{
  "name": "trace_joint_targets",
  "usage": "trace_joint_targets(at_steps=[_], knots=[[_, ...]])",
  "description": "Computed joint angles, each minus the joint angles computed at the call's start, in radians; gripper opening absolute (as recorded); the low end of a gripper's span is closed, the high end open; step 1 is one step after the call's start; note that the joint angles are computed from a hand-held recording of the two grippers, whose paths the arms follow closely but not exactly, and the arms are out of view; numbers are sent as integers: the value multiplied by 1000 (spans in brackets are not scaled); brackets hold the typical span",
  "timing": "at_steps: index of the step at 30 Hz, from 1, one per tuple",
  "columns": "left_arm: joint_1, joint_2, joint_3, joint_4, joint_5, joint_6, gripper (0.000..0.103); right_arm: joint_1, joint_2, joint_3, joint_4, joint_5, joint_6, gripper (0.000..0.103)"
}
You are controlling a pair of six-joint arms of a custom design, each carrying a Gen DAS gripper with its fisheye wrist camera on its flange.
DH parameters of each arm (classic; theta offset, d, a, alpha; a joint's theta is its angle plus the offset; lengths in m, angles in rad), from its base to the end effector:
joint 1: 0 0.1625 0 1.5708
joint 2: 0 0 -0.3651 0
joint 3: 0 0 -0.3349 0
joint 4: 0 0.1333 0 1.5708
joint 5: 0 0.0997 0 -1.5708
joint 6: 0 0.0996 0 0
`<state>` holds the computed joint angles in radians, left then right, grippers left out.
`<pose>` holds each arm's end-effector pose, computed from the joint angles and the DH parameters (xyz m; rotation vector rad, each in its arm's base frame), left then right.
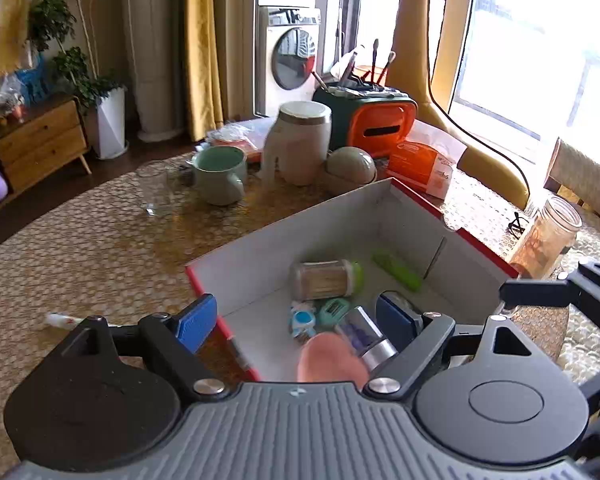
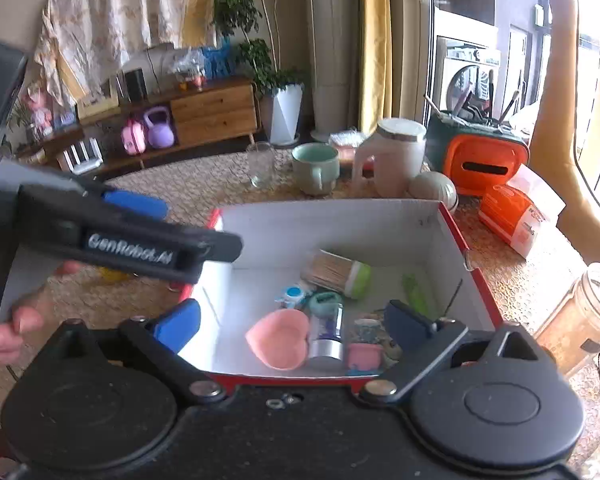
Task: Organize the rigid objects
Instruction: 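Open both tools to drop the jar and figure toy into the box, then move both tools back toward the yellow box and pink clip on the table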
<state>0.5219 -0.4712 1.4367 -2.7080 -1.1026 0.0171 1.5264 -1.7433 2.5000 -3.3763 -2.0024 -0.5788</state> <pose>-0.4567 -0.4682 -0.0177 1.3581 2.4138 -0.5330 0.0778 -0.3127 0.3336 0.3140 -2.2110 1.0709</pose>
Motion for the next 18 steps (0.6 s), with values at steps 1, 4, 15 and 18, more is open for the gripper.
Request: trace_joint_targets(at_steps=[1,4,15,18], knots=[[-1,-15,21,-9,5,3,87,7,-5,5,-1,3,7,101],[-4,-63,89,-42,26,6,87,24,-19,23,-8,26,26,103],[9,-245,339,-213,63,-16,92,88,11,75,-91,74,100,103],[12,-283,391,-237,90,-19,92,111,45,84,-127,66,117,103]])
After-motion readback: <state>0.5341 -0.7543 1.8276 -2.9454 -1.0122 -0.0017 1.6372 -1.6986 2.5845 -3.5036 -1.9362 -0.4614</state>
